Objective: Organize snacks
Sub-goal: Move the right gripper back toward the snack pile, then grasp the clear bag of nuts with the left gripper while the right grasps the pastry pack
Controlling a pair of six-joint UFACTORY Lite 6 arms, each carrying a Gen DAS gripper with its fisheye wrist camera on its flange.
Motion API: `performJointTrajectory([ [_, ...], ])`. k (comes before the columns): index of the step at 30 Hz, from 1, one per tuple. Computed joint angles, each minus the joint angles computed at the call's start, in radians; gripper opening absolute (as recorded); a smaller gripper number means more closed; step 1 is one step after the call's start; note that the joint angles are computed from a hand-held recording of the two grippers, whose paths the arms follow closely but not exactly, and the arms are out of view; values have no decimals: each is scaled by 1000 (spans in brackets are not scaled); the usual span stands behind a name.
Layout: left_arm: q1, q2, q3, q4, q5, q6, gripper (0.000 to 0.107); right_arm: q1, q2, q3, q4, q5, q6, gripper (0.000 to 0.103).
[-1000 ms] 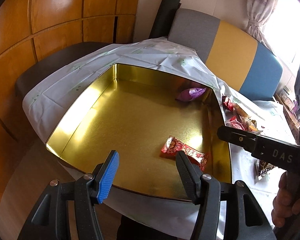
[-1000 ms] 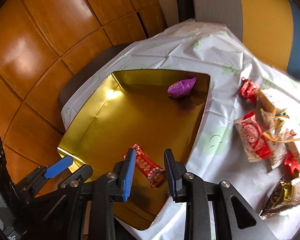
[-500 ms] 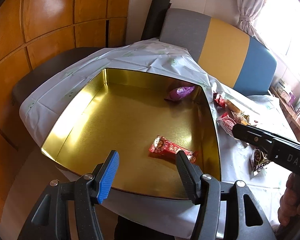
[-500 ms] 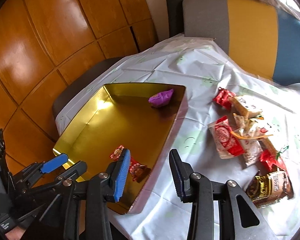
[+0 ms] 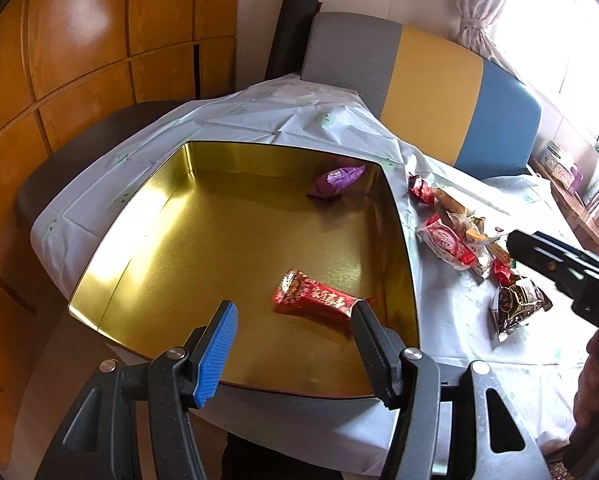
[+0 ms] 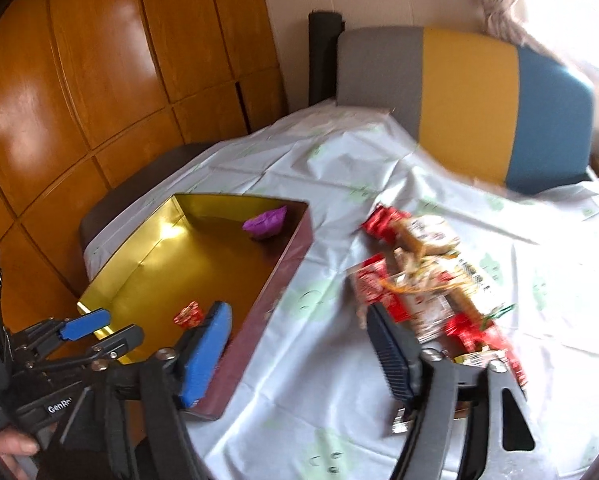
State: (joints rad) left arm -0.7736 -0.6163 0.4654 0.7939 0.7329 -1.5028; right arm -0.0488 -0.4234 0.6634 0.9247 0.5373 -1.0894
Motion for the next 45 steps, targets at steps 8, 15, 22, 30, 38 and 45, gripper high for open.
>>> performJointTrajectory([
  [8, -4, 78, 56, -8, -41, 36, 60, -316, -59, -24, 281, 97, -426, 103],
  [15, 30, 168, 140, -74, -149, 173, 60, -518, 87, 97, 352, 65, -540, 103],
  [22, 42, 344, 314, -136, -223, 339, 60, -637, 455, 408, 91, 157, -345, 103],
  [30, 62, 663, 628, -410, -276, 714, 60, -732, 698, 590, 1, 319, -194, 103],
  [38, 107, 1088, 1112, -738, -207, 1021, 60, -770, 846, 760, -52, 493, 37, 103],
  [45, 144, 1437, 1531, -841, -78, 1059, 82, -766, 818, 745, -51, 496, 15, 103],
])
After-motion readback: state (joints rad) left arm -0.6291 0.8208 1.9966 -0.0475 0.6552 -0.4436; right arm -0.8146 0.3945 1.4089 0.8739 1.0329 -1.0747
